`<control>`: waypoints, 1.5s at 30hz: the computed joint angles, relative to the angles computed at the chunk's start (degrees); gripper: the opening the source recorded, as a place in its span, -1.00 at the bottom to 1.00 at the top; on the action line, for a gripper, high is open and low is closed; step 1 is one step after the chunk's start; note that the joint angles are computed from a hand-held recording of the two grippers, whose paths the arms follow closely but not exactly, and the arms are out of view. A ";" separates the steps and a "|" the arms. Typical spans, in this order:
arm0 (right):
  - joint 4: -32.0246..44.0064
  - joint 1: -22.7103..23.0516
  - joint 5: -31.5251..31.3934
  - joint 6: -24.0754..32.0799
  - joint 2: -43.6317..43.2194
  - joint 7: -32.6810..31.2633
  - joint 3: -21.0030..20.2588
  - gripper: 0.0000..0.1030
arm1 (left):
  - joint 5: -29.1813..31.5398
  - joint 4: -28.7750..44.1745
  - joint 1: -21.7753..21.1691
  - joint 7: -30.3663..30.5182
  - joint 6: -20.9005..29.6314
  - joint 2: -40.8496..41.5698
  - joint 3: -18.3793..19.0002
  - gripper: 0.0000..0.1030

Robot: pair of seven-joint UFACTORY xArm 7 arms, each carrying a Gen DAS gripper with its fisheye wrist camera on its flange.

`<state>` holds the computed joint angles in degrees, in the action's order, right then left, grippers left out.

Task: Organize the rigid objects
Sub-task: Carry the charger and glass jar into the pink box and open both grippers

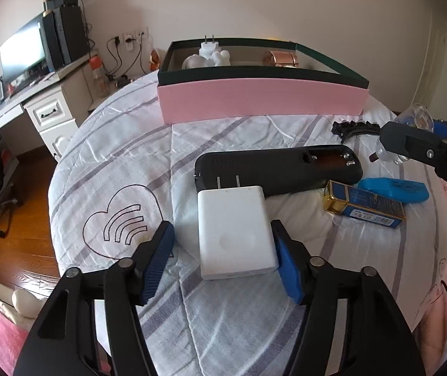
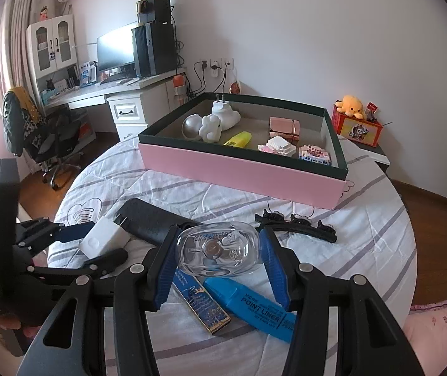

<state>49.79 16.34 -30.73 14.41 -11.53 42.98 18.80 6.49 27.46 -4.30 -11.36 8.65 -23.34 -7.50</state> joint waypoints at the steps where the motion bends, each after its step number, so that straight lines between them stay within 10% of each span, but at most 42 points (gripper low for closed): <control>1: -0.05 0.06 0.06 0.04 -0.07 -0.07 -0.04 0.02 | -0.57 -0.32 -0.47 0.00 -0.42 -0.28 0.53 0.13; 3: 0.01 0.12 0.07 0.23 -0.13 -0.05 0.01 0.02 | -1.07 -0.81 -0.33 -0.36 -0.88 -0.95 0.60 -0.22; 27: 7.21 -2.32 -4.36 1.95 -1.75 -1.49 1.08 0.02 | 5.44 10.10 6.09 -2.77 0.75 -5.27 -4.12 -0.21; 38: 15.21 0.16 5.28 1.19 6.32 -13.09 -4.91 0.02 | -5.44 26.58 -6.44 13.10 3.89 11.74 5.53 -0.21; 45: 27.68 1.77 9.80 7.27 16.59 -20.76 -9.03 0.02 | -16.11 44.50 -5.78 24.13 13.06 26.95 4.18 -0.21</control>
<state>77.47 18.11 -20.93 21.68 5.07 22.22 9.76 -9.62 71.97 -10.08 12.77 21.71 3.61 -3.32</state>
